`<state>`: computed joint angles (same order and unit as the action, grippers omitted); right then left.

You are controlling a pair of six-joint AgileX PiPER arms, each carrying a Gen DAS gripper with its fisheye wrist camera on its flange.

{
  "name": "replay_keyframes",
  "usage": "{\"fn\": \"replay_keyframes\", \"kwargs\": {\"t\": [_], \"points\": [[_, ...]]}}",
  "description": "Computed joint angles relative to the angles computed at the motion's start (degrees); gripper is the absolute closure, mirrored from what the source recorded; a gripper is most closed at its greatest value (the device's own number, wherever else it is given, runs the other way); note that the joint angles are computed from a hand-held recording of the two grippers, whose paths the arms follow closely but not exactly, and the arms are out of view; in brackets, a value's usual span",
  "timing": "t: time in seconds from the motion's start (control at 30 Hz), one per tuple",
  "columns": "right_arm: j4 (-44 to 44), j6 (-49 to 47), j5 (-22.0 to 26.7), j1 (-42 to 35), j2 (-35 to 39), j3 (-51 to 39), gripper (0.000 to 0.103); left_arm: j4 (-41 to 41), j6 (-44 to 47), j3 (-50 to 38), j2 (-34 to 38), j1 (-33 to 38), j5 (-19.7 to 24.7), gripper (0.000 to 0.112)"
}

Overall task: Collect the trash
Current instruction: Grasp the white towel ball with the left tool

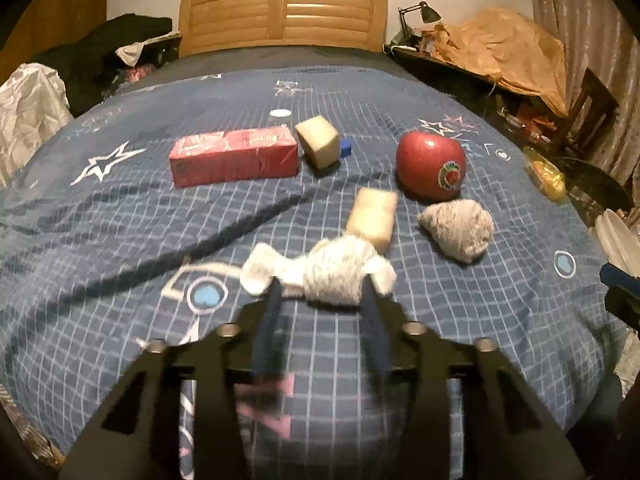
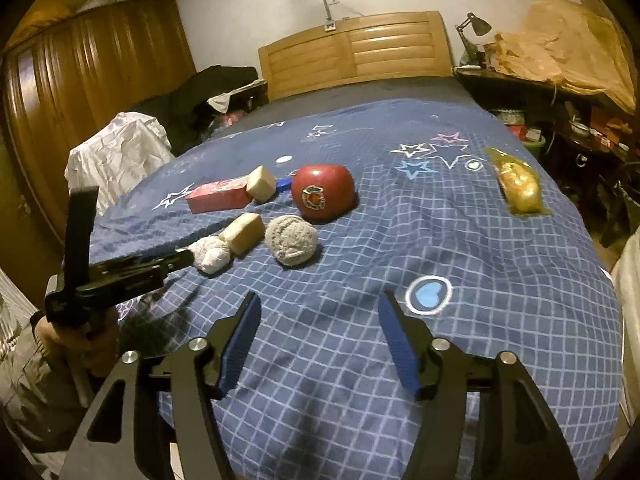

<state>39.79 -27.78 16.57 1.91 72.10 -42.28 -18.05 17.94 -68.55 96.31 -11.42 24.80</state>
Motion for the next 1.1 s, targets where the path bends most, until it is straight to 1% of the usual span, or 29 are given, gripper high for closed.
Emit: {"fn": "replay_keyframes", "kwargs": {"t": [0.07,0.1,0.13,0.27,0.37,0.43,0.53,0.6,0.63,0.67,0.7,0.73,0.77,0.8,0.9,0.93,1.03,1.1], "points": [[0.03,-0.12,-0.09,0.33,0.64,-0.39,0.037,-2.62,3.03,-1.31,1.04,-0.09,0.86,0.06],[0.04,-0.16,0.01,0.41,0.96,-0.54,0.037,-3.22,3.95,-2.15,1.78,-0.44,1.27,0.056],[-0.28,0.1,0.11,0.45,1.33,-0.8,0.037,-3.19,4.32,-2.64,2.32,-0.79,1.36,0.055],[-1.06,0.88,0.21,0.06,1.95,-1.21,0.036,3.23,-0.59,-5.93,6.26,-3.23,1.55,0.053],[-0.52,0.26,0.19,-0.53,2.19,-1.29,0.035,3.93,-0.75,-7.04,7.83,-3.3,1.9,0.051],[0.13,-0.3,0.37,-1.01,2.31,-1.31,0.035,1.14,1.19,-7.4,8.31,-2.43,2.81,0.051],[1.09,-1.22,0.56,-1.07,2.66,-1.37,0.035,-5.68,6.82,-7.95,8.98,-0.57,4.36,0.049],[1.17,-1.42,0.46,-0.73,2.72,-1.29,0.034,-9.77,10.95,-7.95,9.26,0.4,5.08,0.045],[1.22,-1.43,0.36,-0.51,2.72,-1.25,0.034,-10.85,11.92,-7.93,9.39,0.68,5.18,0.045],[1.54,-1.79,0.36,-0.42,2.78,-1.32,0.034,-11.42,12.06,-8.11,9.66,1.04,5.41,0.05],[1.65,-1.94,0.33,-0.29,2.92,-1.48,0.034,-9.73,10.03,-8.02,9.69,0.85,4.64,0.068],[1.69,-1.97,0.27,-0.11,2.84,-1.46,0.034,-9.34,9.45,-7.77,9.65,1.04,4.14,0.069],[1.7,-1.93,0.13,0.18,2.95,-1.6,0.034,-11.24,10.85,-7.74,9.53,1.72,4.78,0.072],[1.83,-2.12,0.22,0.44,3.13,-2.01,0.034,-11.93,11.37,-6.99,8.91,2.09,4.35,0.073],[0.81,-1.79,0.39,1.85,3.95,-4.16,0.035,-9.87,9.02,-2.36,4.83,3.18,1.13,0.074],[0.53,-2.01,0.54,2.58,4.53,-5.36,0.035,-10.33,8.98,-0.99,3.46,3.9,0.61,0.074],[-0.07,-2.82,1.15,5.2,7.54,-10.09,0.035,-16.46,13.2,5.04,-3.02,8.74,-0.95,0.074],[0.05,-3.98,1.7,7.71,10.91,-14.52,0.037,-17.93,13.66,6.39,-5.12,11.43,-0.7,0.074]]}}
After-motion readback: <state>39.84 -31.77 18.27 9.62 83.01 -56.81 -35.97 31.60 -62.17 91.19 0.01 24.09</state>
